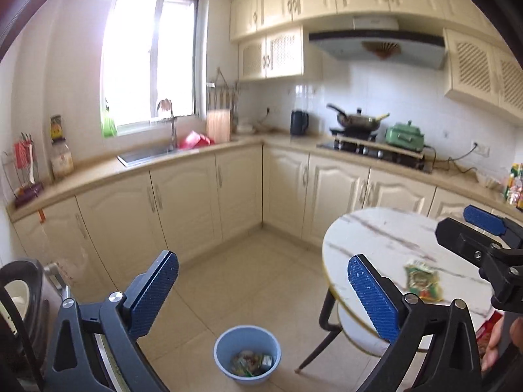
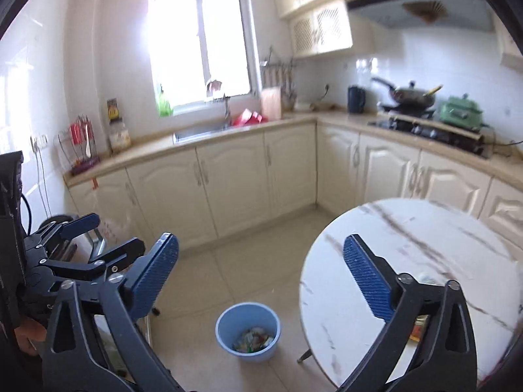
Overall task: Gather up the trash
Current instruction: 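Move both tools back from the bin toward the table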
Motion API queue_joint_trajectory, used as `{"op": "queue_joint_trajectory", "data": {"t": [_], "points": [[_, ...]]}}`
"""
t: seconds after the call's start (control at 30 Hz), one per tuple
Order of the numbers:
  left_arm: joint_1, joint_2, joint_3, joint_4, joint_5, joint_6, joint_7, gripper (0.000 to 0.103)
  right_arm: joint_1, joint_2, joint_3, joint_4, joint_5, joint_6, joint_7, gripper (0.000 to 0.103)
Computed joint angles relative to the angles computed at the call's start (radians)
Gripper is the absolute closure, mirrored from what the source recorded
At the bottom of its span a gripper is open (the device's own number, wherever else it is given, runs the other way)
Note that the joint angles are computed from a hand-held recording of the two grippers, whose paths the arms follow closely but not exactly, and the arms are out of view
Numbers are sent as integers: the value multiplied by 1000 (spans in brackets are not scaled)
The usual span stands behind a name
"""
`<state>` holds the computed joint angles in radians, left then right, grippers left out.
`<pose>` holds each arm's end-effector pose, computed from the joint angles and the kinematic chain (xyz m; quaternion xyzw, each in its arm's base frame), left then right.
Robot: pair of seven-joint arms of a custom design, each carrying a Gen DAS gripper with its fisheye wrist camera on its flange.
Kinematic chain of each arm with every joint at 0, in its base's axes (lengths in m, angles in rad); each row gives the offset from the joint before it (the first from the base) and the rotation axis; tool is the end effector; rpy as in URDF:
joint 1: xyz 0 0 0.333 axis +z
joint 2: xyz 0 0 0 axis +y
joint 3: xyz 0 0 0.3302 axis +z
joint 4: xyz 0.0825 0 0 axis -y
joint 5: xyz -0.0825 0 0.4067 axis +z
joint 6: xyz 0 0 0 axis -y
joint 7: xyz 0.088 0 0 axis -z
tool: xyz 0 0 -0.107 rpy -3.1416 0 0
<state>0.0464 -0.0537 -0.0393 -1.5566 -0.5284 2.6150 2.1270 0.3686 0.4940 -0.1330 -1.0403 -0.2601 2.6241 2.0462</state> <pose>0.5999 0.0145 0.8055 -0.5074 0.6558 -0.4472 0.3354 0.7353 0.2197 0.7113 -0.5876 0.6097 -0.3379 0.4109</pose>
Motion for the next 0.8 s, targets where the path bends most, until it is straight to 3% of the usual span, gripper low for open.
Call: {"op": "queue_joint_trajectory", "data": {"t": [0.1,0.27,0.4,0.57,0.8], "points": [[-43,-155,3,-168,-59,70,35,1,72,-173,-73,-207,-160,74,142,0],[-152,-406,51,-424,-114,172,103,1,126,-360,-97,-372,-454,68,386,0],[-240,-570,89,-626,-125,291,134,1,120,-472,-53,-453,-636,13,520,0],[-335,-737,82,-878,-121,473,130,1,78,-574,32,-532,-803,-54,634,0],[-409,-872,106,-1034,-50,534,99,1,-1,-628,131,-573,-860,-101,685,0]]}}
